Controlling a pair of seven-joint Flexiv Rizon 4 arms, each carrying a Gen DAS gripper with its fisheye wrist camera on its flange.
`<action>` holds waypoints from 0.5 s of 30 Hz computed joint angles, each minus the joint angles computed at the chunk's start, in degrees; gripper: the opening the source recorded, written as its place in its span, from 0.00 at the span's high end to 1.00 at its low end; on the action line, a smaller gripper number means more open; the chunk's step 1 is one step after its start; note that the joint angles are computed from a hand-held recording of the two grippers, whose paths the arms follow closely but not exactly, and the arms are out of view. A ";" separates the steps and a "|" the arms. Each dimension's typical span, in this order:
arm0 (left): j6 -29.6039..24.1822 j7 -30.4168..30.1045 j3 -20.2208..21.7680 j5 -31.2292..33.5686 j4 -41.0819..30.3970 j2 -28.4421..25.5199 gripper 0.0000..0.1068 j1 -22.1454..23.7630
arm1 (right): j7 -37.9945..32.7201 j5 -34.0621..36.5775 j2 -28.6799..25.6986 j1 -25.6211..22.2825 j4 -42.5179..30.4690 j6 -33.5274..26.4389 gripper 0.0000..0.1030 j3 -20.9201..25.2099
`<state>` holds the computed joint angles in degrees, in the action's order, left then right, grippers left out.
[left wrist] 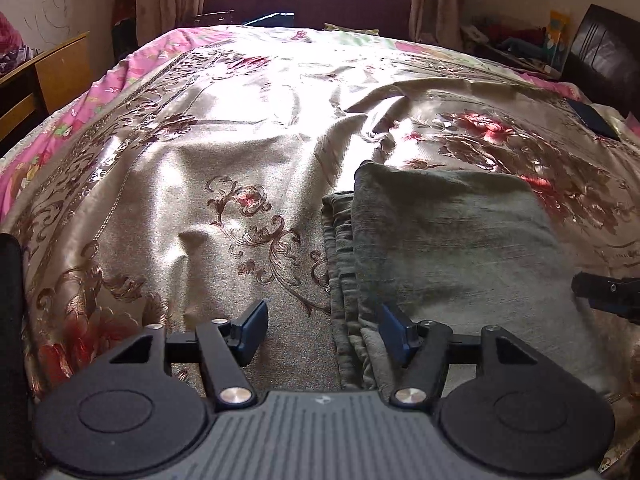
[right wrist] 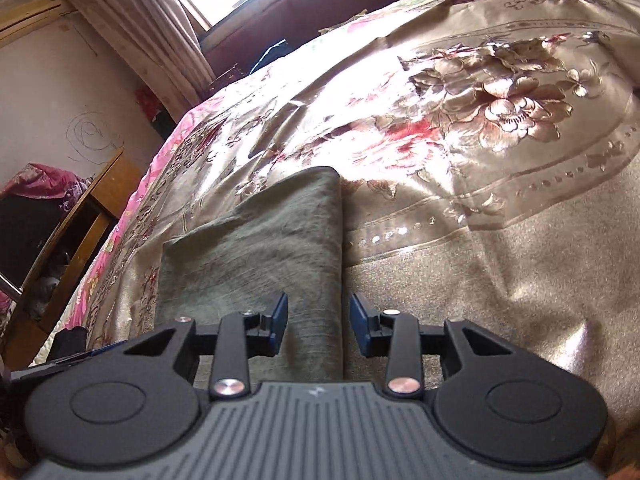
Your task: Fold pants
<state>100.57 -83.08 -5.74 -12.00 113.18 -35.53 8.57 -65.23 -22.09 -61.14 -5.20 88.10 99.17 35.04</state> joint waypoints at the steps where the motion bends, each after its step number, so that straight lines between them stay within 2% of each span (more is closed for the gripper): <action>1: 0.48 -0.14 -2.35 0.24 0.61 0.20 0.31 2.13 | -0.44 -0.82 -1.19 -1.48 -0.57 -1.36 0.64 2.36; 3: 1.29 -0.33 -6.07 1.12 1.60 0.46 0.31 5.56 | -2.37 -1.57 -3.58 -4.28 -1.52 -4.38 0.62 7.41; 5: 2.26 -0.53 -8.59 2.36 2.47 0.61 0.30 7.83 | -4.10 -0.76 -4.35 -4.43 -2.28 -5.39 0.59 8.38; 11: 3.57 -1.99 -15.54 6.54 4.24 0.19 0.30 14.32 | -8.70 2.62 -7.30 -6.02 -5.01 -7.78 0.59 13.04; 13: 1.56 -1.70 -16.36 7.11 3.42 -0.15 0.27 14.97 | -10.62 3.53 -8.49 -6.92 -5.78 -9.06 0.57 15.35; 15: -3.63 -0.54 -15.08 5.65 1.19 -0.59 0.21 13.37 | -12.45 4.55 -9.86 -7.84 -6.78 -10.80 0.57 17.87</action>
